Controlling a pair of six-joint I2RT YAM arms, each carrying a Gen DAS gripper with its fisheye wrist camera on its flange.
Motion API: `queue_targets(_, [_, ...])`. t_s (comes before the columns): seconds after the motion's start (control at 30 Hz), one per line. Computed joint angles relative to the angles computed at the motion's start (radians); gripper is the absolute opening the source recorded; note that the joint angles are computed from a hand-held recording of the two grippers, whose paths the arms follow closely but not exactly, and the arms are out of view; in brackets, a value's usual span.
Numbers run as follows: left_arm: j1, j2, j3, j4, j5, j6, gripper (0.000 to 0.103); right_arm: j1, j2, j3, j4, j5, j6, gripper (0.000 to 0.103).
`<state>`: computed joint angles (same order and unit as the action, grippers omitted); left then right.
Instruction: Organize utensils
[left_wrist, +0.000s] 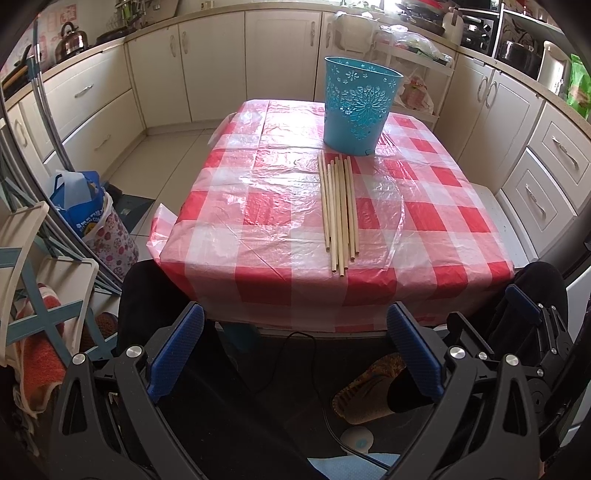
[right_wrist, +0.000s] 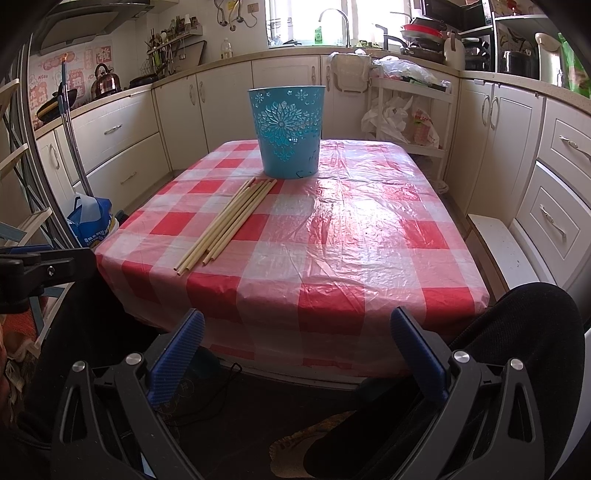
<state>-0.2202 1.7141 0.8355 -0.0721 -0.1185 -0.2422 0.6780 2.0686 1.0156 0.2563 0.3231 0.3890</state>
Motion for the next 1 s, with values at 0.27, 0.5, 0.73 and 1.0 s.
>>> queue_targets(0.27, [0.007, 0.016, 0.02, -0.013, 0.005, 0.002, 0.095, 0.001, 0.019, 0.014, -0.014, 0.004, 0.005, 0.097])
queue_targets(0.5, [0.027, 0.076, 0.082, 0.038, -0.019, 0.047, 0.095, 0.004, 0.013, 0.021, -0.019, 0.004, -0.013, 0.097])
queue_targets(0.73, [0.039, 0.355, 0.393, 0.025, -0.039, 0.109, 0.095, -0.015, 0.05, 0.104, -0.026, -0.009, -0.063, 0.097])
queue_targets(1.0, [0.055, 0.695, 0.855, -0.149, -0.036, 0.13, 0.081, -0.072, 0.182, 0.31, -0.106, -0.094, -0.083, 0.089])
